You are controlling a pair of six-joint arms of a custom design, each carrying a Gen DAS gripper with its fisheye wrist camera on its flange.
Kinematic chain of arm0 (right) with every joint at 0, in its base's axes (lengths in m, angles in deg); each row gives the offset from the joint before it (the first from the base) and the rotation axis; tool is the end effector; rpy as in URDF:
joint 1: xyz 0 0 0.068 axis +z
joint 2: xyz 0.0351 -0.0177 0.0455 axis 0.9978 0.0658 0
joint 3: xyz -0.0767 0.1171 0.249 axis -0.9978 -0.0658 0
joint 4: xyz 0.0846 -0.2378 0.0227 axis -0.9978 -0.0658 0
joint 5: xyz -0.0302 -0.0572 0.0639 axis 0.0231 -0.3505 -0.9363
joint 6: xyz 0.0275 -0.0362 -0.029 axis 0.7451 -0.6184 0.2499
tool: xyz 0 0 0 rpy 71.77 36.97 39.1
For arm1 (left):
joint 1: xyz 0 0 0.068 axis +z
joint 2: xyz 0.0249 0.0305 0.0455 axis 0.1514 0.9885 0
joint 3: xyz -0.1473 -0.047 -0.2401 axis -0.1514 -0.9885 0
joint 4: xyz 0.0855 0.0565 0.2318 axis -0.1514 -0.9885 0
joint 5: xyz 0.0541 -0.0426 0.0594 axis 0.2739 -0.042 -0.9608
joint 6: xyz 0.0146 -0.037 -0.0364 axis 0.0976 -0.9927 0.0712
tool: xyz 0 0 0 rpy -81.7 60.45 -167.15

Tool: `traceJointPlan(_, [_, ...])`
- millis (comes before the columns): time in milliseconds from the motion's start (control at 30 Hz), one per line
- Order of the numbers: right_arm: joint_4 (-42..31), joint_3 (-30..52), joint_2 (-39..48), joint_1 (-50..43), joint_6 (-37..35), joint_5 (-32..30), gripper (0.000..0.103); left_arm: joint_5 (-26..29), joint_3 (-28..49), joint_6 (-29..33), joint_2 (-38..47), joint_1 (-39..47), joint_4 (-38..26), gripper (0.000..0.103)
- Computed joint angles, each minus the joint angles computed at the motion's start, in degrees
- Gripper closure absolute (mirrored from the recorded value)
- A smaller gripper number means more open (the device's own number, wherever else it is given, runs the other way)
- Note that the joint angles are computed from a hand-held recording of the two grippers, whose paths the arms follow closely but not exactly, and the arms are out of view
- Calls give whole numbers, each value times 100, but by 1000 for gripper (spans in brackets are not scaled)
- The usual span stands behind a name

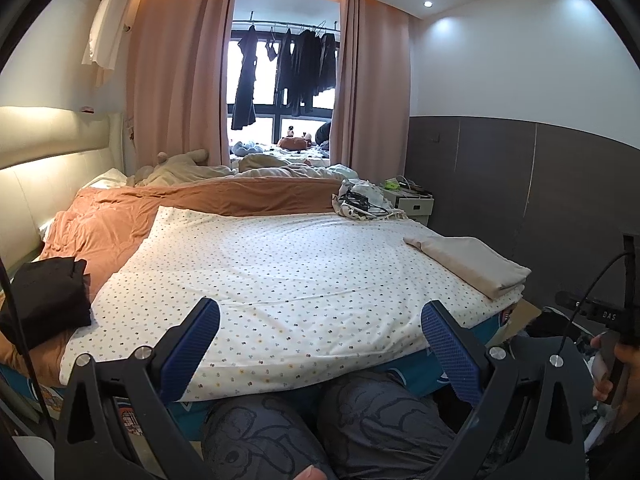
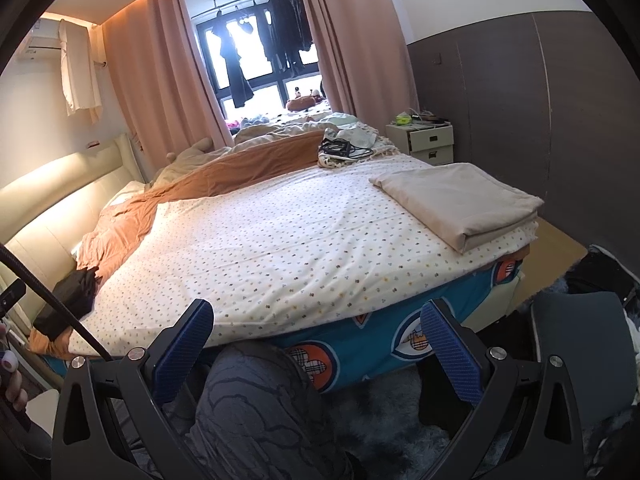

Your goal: Fold large clothes

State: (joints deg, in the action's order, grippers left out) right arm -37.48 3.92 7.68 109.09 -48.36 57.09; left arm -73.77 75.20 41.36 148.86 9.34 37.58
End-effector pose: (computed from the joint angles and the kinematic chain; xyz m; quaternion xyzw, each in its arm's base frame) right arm 0.2592 0.1009 0.3449 0.0270 0.8195 0.1139 0.5610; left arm 0.3611 0.0032 0.3454 -0.0229 0.8188 -0.0240 0.5732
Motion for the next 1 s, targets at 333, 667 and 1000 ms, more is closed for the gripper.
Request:
traceJointPlan(333, [51,-41,-4,163,30,180,0,45,-54,-57,-49,38,56,0])
traceJointPlan(667, [15,-25,-11,215,-13,264,0,95,-134,-95,-120,77,117,0])
traceJointPlan(1000, [125,-124,-97,196,-126,254,0,109,-223,-121,-196,94,179,0])
